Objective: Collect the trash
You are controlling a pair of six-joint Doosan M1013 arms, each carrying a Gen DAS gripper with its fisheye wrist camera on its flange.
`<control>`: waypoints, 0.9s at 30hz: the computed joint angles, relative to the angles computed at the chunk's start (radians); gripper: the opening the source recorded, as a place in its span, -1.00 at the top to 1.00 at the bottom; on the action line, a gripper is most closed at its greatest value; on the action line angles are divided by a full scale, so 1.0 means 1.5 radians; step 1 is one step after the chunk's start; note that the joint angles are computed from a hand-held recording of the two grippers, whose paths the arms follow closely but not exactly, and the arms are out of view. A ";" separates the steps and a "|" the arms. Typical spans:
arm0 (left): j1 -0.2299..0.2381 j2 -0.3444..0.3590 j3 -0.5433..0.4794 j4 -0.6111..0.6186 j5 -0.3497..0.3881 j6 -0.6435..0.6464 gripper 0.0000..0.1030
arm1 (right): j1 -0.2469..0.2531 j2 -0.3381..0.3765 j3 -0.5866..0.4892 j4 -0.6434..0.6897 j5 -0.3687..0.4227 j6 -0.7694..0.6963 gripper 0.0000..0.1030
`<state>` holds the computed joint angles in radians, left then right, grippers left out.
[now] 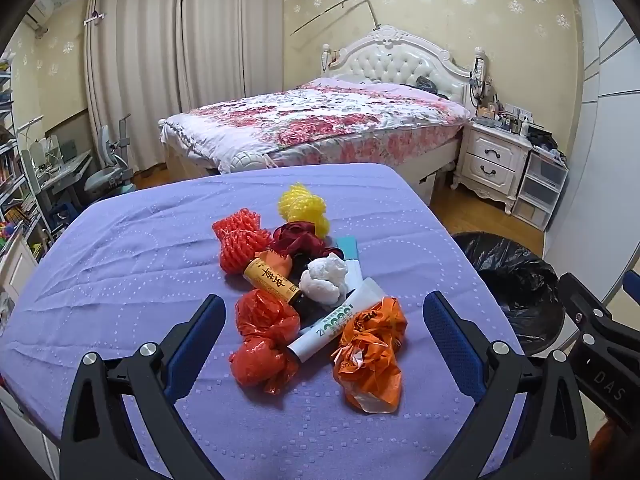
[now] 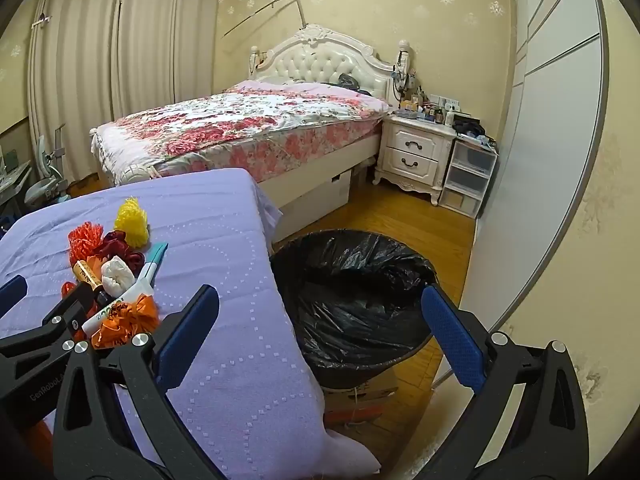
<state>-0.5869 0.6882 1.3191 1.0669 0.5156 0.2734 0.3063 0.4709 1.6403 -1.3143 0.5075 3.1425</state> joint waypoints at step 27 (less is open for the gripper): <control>-0.003 -0.005 -0.002 -0.025 -0.001 0.012 -0.88 | -0.006 0.000 0.005 0.017 -0.006 -0.013 -0.92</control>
<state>-0.5911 0.6806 1.3167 1.0291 0.5143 0.2916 0.2978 0.4714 1.6485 -1.2894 0.4987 3.1230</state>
